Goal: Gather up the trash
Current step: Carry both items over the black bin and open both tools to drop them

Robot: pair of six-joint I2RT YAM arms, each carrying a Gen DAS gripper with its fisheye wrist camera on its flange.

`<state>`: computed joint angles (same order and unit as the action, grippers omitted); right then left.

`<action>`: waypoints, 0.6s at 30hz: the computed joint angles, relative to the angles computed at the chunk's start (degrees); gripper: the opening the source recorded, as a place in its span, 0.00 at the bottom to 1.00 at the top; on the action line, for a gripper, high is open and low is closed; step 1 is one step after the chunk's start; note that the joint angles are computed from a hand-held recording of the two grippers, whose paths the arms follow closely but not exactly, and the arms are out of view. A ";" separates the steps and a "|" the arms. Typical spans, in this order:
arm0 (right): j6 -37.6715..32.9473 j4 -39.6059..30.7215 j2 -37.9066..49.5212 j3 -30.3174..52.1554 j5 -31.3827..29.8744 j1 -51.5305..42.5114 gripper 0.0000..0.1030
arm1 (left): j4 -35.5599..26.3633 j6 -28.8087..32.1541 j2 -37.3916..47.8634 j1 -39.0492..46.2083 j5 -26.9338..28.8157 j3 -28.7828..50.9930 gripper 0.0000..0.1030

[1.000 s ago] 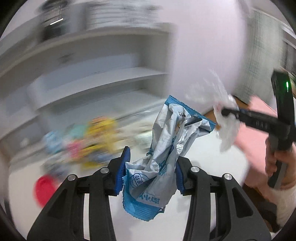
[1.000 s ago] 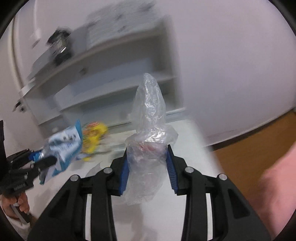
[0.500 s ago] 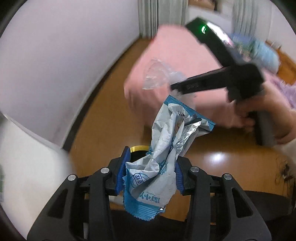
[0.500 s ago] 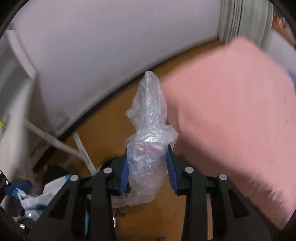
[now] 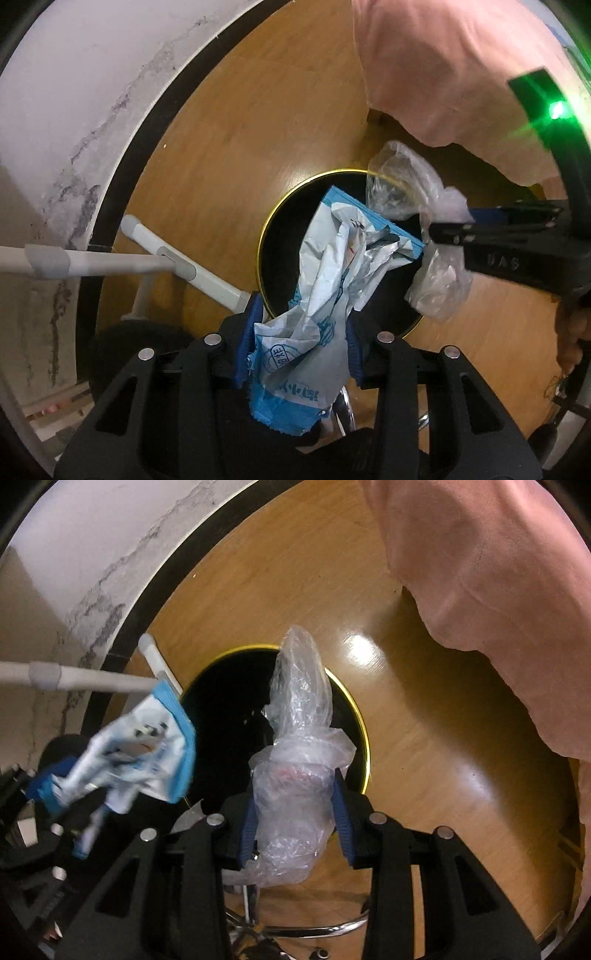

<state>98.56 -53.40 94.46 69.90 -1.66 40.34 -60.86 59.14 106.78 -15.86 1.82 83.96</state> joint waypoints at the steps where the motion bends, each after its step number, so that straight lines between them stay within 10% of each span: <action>1: -0.07 1.54 -1.04 -1.93 -0.45 -0.75 0.42 | 0.43 -0.46 -0.01 -0.42 -0.04 -0.37 0.38; 5: -0.44 5.90 -0.30 -3.29 -2.07 -3.06 0.70 | 0.59 -1.37 0.44 -0.12 2.65 -0.62 0.86; 13: 7.30 0.66 -8.73 -3.25 4.18 0.05 0.70 | -5.79 0.11 1.27 0.38 7.74 2.77 0.89; 18: 15.12 -23.10 -9.78 13.22 15.87 5.24 0.71 | -16.58 5.42 -5.29 2.60 14.73 4.50 0.89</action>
